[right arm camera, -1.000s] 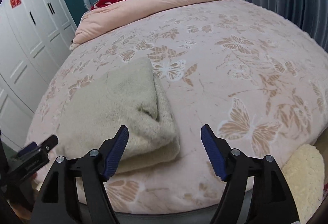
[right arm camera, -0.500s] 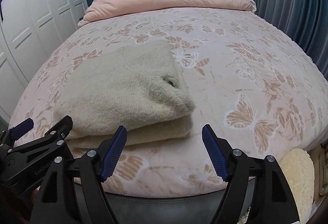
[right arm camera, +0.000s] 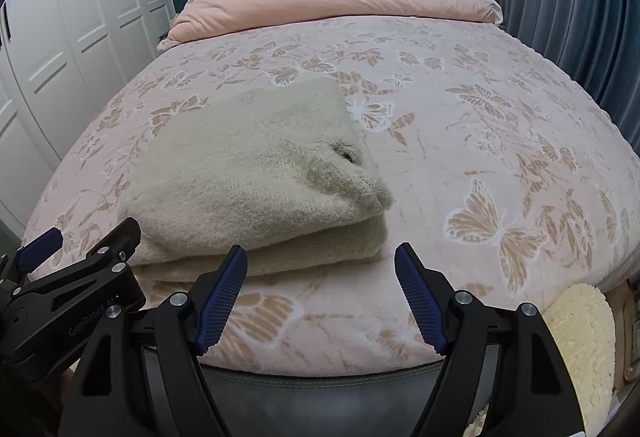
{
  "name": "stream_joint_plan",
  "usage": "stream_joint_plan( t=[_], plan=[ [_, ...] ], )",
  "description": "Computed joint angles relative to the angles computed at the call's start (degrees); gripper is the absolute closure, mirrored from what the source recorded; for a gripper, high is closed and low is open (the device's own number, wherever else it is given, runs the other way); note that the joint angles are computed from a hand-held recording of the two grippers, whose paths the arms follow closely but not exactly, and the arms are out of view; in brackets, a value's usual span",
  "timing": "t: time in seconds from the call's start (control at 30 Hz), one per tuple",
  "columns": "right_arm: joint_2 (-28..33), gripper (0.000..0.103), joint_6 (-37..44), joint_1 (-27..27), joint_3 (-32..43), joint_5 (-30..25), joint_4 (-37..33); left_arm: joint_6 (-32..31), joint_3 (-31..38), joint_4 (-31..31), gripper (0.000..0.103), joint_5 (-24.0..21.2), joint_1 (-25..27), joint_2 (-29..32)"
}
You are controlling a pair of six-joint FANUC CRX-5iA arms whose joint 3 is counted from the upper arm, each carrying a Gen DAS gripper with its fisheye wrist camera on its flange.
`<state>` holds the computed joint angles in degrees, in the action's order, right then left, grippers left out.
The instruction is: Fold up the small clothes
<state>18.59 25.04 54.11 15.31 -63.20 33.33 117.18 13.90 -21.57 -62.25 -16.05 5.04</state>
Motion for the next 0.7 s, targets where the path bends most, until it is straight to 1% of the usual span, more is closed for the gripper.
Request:
stream_joint_plan(
  t=[0.07, 0.37, 0.53, 0.7],
  plan=[
    [0.02, 0.029, 0.1, 0.07, 0.02, -0.06, -0.05, -0.03, -0.25, 0.9, 0.006, 0.1, 0.44, 0.0],
    [0.11, 0.029, 0.16, 0.21, 0.07, -0.36, -0.59, 0.07, -0.45, 0.77, 0.006, -0.25, 0.47, 0.06],
    [0.12, 0.029, 0.24, 0.15, 0.2, -0.31, -0.81, 0.83, 0.37, -2.01, 0.006, -1.32, -0.72, 0.31],
    [0.22, 0.029, 0.15, 0.36, 0.01, -0.09, -0.75, 0.3, -0.01, -0.35, 0.006, -1.43, 0.16, 0.21]
  ],
)
